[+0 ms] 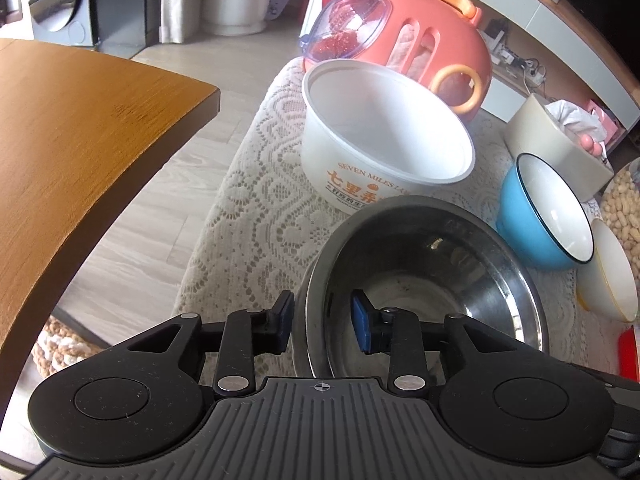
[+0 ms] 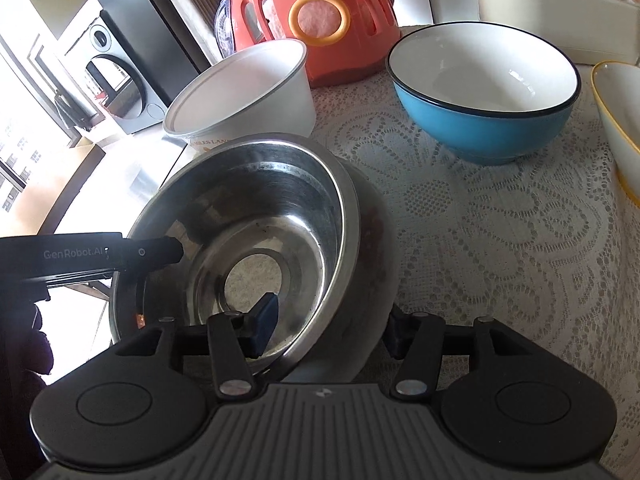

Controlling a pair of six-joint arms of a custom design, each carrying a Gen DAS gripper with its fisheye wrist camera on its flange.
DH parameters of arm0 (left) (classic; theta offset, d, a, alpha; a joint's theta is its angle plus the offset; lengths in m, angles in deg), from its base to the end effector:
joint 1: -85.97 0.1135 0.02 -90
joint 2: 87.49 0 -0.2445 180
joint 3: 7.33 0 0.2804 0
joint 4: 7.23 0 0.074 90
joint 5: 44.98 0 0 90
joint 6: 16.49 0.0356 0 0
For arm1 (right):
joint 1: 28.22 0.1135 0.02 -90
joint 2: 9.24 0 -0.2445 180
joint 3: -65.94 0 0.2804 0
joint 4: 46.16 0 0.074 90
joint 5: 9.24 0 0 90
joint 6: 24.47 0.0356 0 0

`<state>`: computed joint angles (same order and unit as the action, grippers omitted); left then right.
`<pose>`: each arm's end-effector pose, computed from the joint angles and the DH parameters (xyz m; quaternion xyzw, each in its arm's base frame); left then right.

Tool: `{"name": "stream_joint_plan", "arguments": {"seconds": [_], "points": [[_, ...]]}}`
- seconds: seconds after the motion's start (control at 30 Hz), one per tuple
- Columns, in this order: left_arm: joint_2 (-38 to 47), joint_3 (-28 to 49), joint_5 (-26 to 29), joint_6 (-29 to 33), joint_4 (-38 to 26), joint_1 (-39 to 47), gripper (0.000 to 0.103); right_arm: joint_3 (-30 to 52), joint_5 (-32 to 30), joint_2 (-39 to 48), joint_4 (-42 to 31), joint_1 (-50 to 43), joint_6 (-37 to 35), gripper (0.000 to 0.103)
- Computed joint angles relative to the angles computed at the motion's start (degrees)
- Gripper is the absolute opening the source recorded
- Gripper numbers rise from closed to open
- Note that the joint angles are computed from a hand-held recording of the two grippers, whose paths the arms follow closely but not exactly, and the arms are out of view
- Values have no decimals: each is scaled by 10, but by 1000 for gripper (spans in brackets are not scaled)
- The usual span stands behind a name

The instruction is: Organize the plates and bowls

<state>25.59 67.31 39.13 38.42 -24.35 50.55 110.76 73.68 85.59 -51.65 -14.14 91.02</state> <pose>0.3259 -0.2273 0.0739 -0.0125 0.9540 -0.1306 0.2698 0.2732 0.0730 0.0522 0.0765 0.9503 0.1557 0.2585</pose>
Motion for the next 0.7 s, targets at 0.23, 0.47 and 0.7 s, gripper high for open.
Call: {"name": "stream_joint_plan", "arguments": {"seconds": [0.23, 0.47, 0.7], "points": [[-4, -10, 8, -2, 13, -1, 35, 6, 11, 26, 28, -1, -8, 54], [-53, -77, -57, 3, 107, -21, 31, -25, 22, -15, 36, -1, -26, 54], [-116, -117, -105, -41, 182, -61, 31, -151, 59, -298, -15, -75, -128, 56]]}}
